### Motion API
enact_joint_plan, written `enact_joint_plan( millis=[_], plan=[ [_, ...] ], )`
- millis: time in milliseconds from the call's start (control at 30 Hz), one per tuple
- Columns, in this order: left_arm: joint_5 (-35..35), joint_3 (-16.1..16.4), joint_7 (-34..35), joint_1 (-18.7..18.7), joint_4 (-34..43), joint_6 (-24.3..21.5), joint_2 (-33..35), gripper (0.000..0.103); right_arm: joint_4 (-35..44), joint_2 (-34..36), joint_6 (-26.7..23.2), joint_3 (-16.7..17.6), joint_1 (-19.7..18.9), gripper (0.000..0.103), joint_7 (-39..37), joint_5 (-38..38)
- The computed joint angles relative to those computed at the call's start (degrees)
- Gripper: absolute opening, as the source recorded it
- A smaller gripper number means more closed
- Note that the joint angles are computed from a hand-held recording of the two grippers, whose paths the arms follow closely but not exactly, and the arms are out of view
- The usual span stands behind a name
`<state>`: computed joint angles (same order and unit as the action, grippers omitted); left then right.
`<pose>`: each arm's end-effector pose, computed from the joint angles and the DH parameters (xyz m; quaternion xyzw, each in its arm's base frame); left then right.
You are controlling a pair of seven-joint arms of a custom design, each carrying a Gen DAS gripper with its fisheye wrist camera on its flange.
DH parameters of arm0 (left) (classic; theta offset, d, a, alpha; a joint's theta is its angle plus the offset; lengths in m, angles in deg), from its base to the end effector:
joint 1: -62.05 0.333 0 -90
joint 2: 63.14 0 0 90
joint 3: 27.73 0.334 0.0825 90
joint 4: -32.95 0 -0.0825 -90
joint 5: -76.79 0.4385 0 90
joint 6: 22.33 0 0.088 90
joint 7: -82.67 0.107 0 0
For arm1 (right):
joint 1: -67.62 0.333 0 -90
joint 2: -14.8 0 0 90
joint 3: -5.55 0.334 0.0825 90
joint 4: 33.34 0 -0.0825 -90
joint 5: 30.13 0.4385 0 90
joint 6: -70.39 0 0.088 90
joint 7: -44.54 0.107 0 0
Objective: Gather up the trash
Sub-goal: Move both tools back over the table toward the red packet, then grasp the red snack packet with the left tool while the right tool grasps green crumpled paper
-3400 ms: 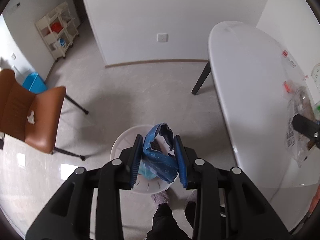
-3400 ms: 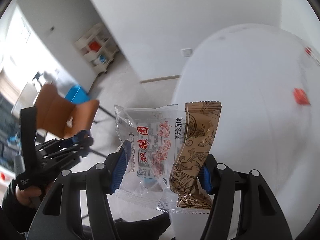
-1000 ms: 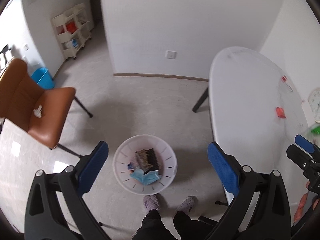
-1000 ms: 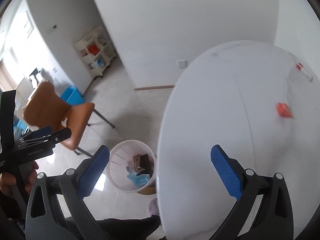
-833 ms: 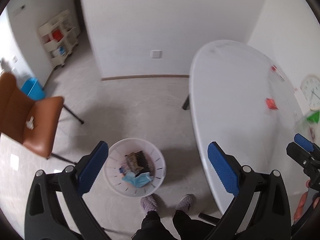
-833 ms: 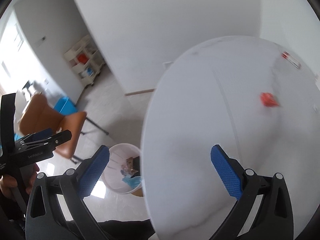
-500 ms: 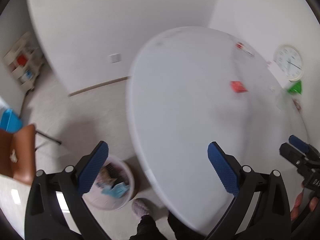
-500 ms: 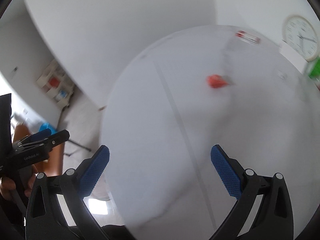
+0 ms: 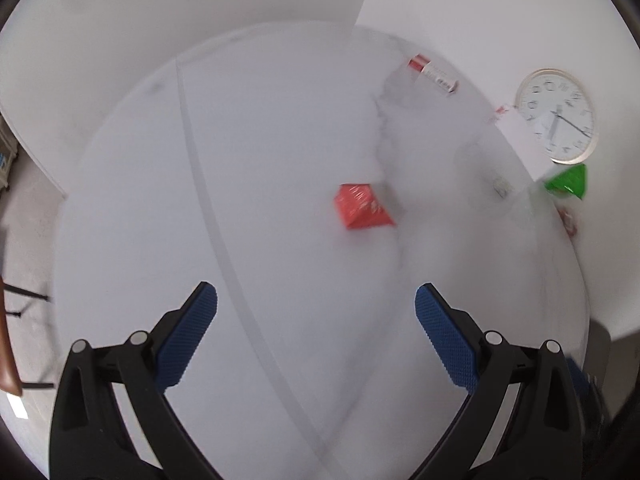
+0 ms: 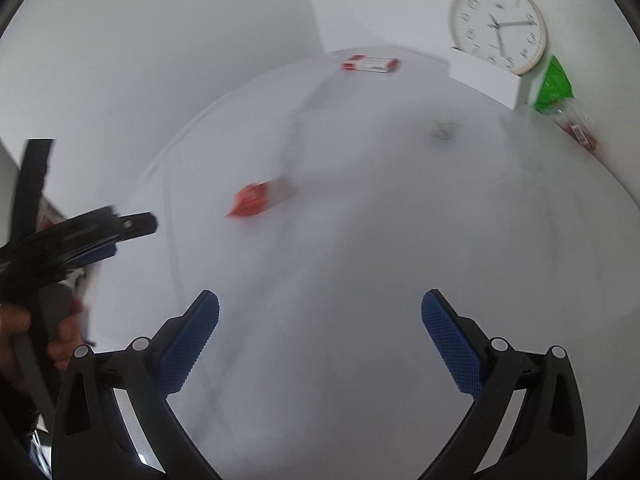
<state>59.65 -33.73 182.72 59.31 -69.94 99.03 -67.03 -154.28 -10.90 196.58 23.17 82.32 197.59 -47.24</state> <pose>0.6186 -0.1106 0.6209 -0.6064 0.7595 -0.2316 0.0418 0.4224 0.2884 0.6560 -0.5169 0.7934 -0.1929 0.2573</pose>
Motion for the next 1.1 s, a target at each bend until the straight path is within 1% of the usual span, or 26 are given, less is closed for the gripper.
enact_joint_plan(
  millis=[133,200,267,333,400,467,500,633,667,700,867,967,1033,1100],
  plan=[
    [5.7,-2.8,-10.6,-2.0,7.6,0.8,9.6,0.095,-5.1,-2.6,3.2,-3.1,-1.4,0.100,-2.2,1.0],
    [9.2,-3.6,-15.3,-3.0,11.3,0.5,13.8,0.095,-7.4,-3.7,5.1,-4.1,-2.4,0.100,-2.9,2.0],
    [12.0,-4.2,-18.9,-4.1,13.9,0.2,16.9,0.095,-9.7,-4.5,7.2,-5.2,-3.6,0.100,-3.7,3.4],
    [15.0,-4.5,-21.3,-4.9,15.6,-0.1,18.9,0.092,-10.8,-4.5,8.6,-5.5,-5.0,0.100,-4.6,4.1],
    [17.2,-4.7,-23.4,-5.5,16.7,-0.6,20.4,0.082,-11.6,-4.3,9.5,-5.6,-6.2,0.100,-5.5,4.3],
    [18.2,-4.9,-24.9,-5.7,17.8,-1.3,21.6,0.076,-12.0,-4.0,10.3,-5.8,-7.2,0.100,-6.4,4.3],
    [20.0,-4.7,-26.0,-6.3,17.7,-0.7,21.6,0.072,-12.2,-3.9,10.8,-5.8,-7.7,0.100,-6.8,4.3],
    [23.5,-5.0,-26.1,-7.1,17.6,0.5,21.6,0.054,-12.4,-3.1,12.1,-5.4,-9.4,0.100,-7.4,3.6],
    [24.1,-5.1,-25.9,-7.2,17.5,0.8,21.5,0.047,-12.3,-2.9,12.2,-5.2,-9.8,0.100,-7.3,3.2],
    [24.1,-5.2,-25.3,-7.2,17.3,1.1,21.4,0.043,-12.2,-2.5,12.3,-5.1,-10.1,0.100,-7.4,2.9],
    [23.5,-5.4,-24.3,-6.8,16.4,1.7,20.7,0.040,-10.5,0.1,12.4,-5.0,-11.1,0.100,-7.7,0.4],
    [22.2,-5.6,-22.9,-6.1,15.4,1.7,19.8,0.038,-9.1,2.1,12.9,-5.7,-11.6,0.100,-8.6,-1.5],
    [20.2,-5.8,-21.4,-5.4,14.8,0.9,18.9,0.038,-7.8,3.8,13.2,-6.3,-12.2,0.100,-9.3,-3.0],
    [19.0,-5.9,-19.9,-4.9,13.0,1.4,17.2,0.037,-5.1,7.0,13.3,-7.4,-13.2,0.100,-10.2,-5.1]
  ],
)
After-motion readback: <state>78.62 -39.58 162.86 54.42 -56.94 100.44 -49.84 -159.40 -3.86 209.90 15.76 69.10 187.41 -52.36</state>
